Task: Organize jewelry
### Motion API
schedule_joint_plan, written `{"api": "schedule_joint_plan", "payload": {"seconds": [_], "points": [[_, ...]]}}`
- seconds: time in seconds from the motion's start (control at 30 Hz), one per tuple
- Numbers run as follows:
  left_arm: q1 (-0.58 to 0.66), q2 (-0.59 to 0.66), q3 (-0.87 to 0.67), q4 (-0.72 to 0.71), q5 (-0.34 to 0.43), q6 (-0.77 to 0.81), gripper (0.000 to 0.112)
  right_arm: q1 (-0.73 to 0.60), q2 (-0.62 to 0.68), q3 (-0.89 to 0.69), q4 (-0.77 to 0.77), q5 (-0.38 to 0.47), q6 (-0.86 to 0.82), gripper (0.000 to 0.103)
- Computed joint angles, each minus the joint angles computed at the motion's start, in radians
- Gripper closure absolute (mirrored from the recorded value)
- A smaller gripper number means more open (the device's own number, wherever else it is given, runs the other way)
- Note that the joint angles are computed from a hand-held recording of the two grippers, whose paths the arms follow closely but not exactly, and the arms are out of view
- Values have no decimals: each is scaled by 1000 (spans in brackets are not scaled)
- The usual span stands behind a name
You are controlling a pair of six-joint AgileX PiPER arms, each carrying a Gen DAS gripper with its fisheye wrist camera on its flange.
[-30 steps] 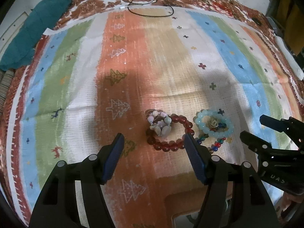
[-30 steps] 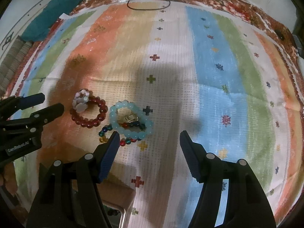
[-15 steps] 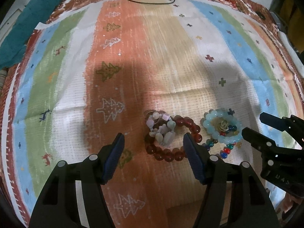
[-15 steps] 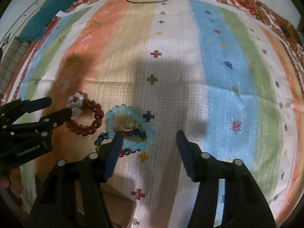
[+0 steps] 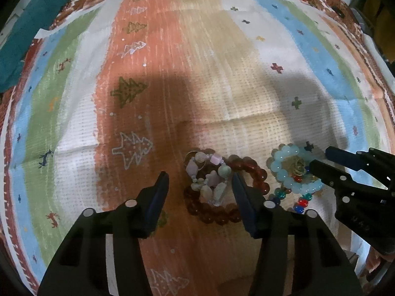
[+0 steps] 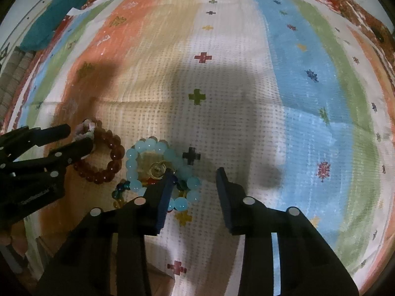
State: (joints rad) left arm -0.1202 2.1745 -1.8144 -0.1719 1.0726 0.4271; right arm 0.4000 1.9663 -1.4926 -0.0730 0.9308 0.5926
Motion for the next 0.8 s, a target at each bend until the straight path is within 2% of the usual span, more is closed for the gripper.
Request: {"api": "schedule_joint_plan", "payload": {"seconds": [0.13, 0.2, 0.3, 0.33, 0.43, 0.53, 0.6, 0.8], "points": [[-6, 25, -23, -7, 11, -2, 69, -1, 6, -2, 13, -14, -20, 76], [-10, 30, -30, -15, 16, 3, 80, 0, 11, -4, 17, -20, -28, 80], [-14, 18, -20, -15, 1, -10, 87, 0, 17, -9, 19, -25, -39, 85], [-15, 17, -21, -14, 2, -13, 88, 2, 19, -13, 7, -19, -35, 88], [-7, 13, -23, -17, 6, -11, 91, 5, 18, -12, 0, -20, -35, 88], [-2, 12, -31, -28, 17, -5, 98, 15, 12, -14, -23, -11, -29, 92], [2, -7, -12, -27, 8, 3, 98, 18, 3, -18, -34, -8, -23, 102], [21, -50, 14, -54, 12, 23, 99, 33, -49, -3, -54, -4, -19, 102]]}}
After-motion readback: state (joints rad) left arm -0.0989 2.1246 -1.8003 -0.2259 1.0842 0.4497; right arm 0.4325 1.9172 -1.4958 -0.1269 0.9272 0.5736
